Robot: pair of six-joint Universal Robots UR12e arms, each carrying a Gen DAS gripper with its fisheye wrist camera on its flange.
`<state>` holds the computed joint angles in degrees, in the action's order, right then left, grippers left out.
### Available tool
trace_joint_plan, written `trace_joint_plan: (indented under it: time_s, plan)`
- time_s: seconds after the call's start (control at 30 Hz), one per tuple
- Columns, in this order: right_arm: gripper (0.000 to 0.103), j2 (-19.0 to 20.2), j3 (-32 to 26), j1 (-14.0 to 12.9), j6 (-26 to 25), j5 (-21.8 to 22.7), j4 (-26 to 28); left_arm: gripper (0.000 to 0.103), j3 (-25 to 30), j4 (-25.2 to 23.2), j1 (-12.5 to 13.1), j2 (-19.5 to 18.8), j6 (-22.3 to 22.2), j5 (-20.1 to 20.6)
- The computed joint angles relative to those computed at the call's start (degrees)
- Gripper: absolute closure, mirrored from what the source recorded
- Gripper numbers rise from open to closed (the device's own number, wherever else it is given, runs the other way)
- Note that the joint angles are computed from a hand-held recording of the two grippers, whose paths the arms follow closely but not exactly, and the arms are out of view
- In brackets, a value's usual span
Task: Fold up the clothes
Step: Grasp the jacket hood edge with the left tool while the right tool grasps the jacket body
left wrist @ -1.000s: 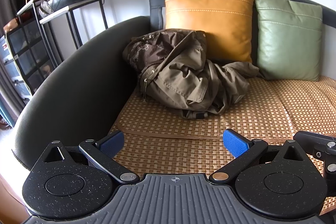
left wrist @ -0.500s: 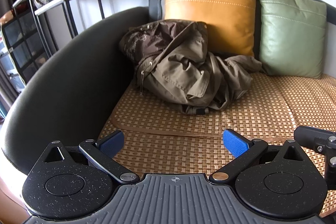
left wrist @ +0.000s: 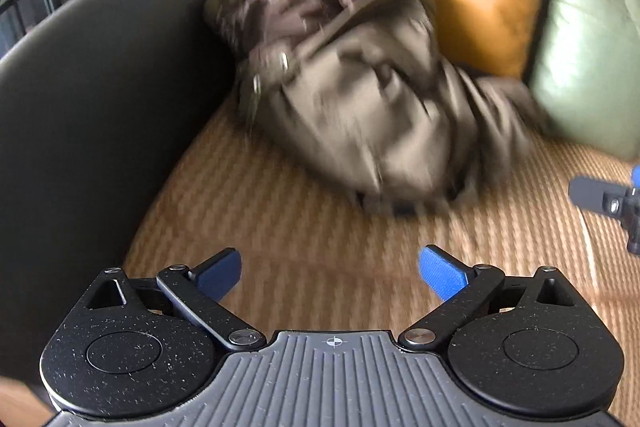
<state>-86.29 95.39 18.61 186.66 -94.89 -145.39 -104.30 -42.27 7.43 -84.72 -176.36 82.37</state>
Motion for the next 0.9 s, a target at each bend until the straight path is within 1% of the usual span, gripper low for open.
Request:
trace_joint_plan:
  time_s: [0.03, 0.1, 0.17, 0.23, 0.27, 0.33, 0.37, 0.43, 0.47, 0.5, 0.57, 0.6, 0.67, 0.73, 0.77, 0.8, 0.83, 0.87, 0.9]
  plan:
    - [0.000, 1.3, -0.8, -0.5, 0.2, 1.0, -0.6, 0.002, 0.8, 2.2, 0.2, -1.4, -0.9, -0.1]
    - [0.000, 4.0, -2.4, -1.3, -0.9, 2.3, -3.7, 0.002, 2.7, 6.9, 0.4, -4.6, -3.0, -0.8]
    - [0.000, 7.0, -4.2, -1.7, -3.0, 1.6, -6.3, 0.001, 4.7, 11.6, 0.6, -7.8, -5.0, -2.2]
    - [0.000, 9.8, -6.1, -2.0, -5.3, 0.5, -8.1, 0.001, 7.0, 14.3, 0.1, -10.7, -6.9, -2.3]
    - [0.000, 11.0, -6.9, -2.1, -6.1, -0.2, -8.7, 0.001, 8.0, 15.6, -0.2, -12.1, -6.9, -2.5]
    - [0.000, 13.5, -8.5, -2.4, -7.8, -1.5, -9.8, 0.000, 9.6, 18.1, -0.9, -14.7, -4.0, -3.1]
    - [0.000, 14.2, -8.9, -2.8, -6.7, -0.7, -9.6, 0.000, 10.5, 17.6, -1.4, -16.0, -2.2, -2.1]
    - [0.000, 15.6, -9.6, -3.6, -4.6, 0.7, -9.3, 0.000, 12.3, 14.0, -2.3, -18.0, -0.6, 0.7]
    - [0.000, 16.3, -10.1, -4.0, -3.6, 1.5, -9.2, 0.000, 12.4, 13.2, -2.3, -18.5, -0.1, 0.8]
    - [0.000, 16.5, -10.0, -4.2, -3.6, 2.3, -9.1, 0.001, 12.2, 13.1, -2.1, -18.8, 0.0, 0.2]
    - [0.000, 17.0, -9.9, -4.8, -3.7, 4.1, -8.9, 0.001, 10.9, 15.5, -1.3, -18.9, -1.6, -2.0]
    - [0.000, 17.0, -9.6, -4.9, -4.5, 5.0, -9.0, 0.001, 10.1, 16.8, -0.9, -18.9, -2.3, -3.0]
    - [0.000, 17.1, -9.3, -5.0, -4.9, 5.4, -8.5, 0.001, 8.9, 19.0, -0.5, -18.7, -2.4, -4.1]
    - [0.000, 17.2, -9.4, -5.2, -4.0, 5.9, -7.5, 0.004, 8.8, 19.3, -0.3, -18.7, -2.1, -4.9]
    - [0.000, 17.2, -9.4, -5.4, -3.5, 6.5, -7.2, 0.013, 9.1, 18.9, -0.3, -18.8, -2.5, -5.3]
    - [0.000, 17.2, -9.3, -5.6, -3.0, 7.0, -6.8, 0.028, 9.6, 17.9, -0.2, -18.8, -2.8, -6.1]
    - [0.001, 17.2, -9.3, -5.7, -2.5, 7.6, -6.5, 0.037, 9.9, 16.8, 0.0, -18.6, -3.1, -7.5]
    - [0.011, 17.0, -9.2, -5.8, -2.7, 8.4, -6.5, 0.059, 10.1, 15.9, 0.3, -18.4, -3.6, -9.1]
    - [0.020, 16.9, -9.0, -6.0, -2.8, 9.3, -6.5, 0.076, 10.4, 15.1, 0.4, -18.1, -3.5, -9.5]
